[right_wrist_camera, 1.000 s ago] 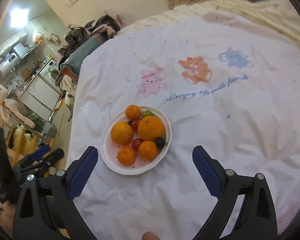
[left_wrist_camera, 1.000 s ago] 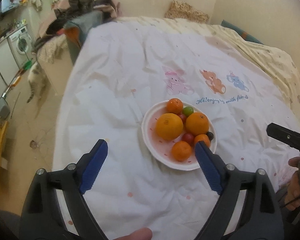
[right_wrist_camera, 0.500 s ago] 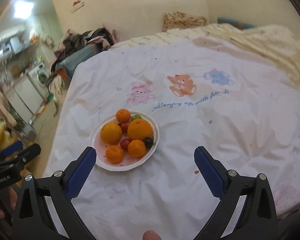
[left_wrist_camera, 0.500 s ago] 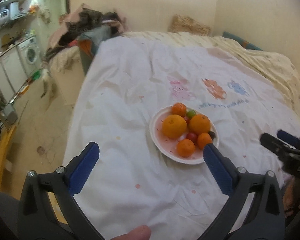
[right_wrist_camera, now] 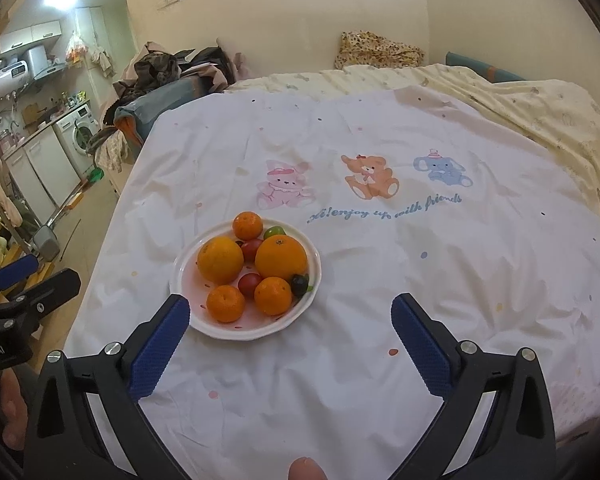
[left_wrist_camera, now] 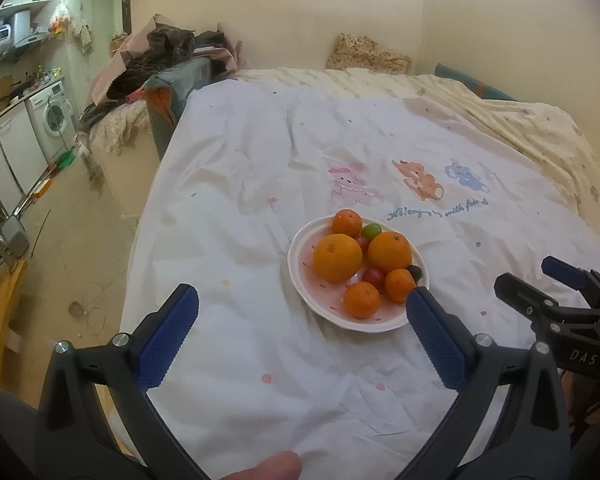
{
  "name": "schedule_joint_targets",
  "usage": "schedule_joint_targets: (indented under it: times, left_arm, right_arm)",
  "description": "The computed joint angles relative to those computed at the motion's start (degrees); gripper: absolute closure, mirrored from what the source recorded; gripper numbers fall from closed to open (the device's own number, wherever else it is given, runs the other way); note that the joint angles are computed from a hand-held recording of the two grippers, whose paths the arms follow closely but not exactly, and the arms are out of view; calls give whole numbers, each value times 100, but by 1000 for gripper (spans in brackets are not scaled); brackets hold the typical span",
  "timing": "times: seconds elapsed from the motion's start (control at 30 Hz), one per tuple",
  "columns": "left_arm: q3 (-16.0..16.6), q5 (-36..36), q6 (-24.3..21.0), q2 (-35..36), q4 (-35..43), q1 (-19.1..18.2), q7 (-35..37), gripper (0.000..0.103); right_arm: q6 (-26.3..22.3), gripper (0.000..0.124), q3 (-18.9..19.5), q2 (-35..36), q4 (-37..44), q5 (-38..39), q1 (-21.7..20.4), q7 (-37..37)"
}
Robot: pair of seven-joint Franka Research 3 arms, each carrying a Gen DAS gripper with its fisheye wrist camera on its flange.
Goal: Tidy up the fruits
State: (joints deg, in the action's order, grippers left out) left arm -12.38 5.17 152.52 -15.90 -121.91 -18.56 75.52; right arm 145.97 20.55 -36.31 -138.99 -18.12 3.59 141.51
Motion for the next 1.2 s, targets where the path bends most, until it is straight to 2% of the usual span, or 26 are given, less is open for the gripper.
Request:
schedule_joint_targets:
  times: [1.2]
  left_arm:
    - [33,-166,-37,38,9,-29,14,0]
  right_arm:
    - [9,21,11,-68,-6,59,-12,82]
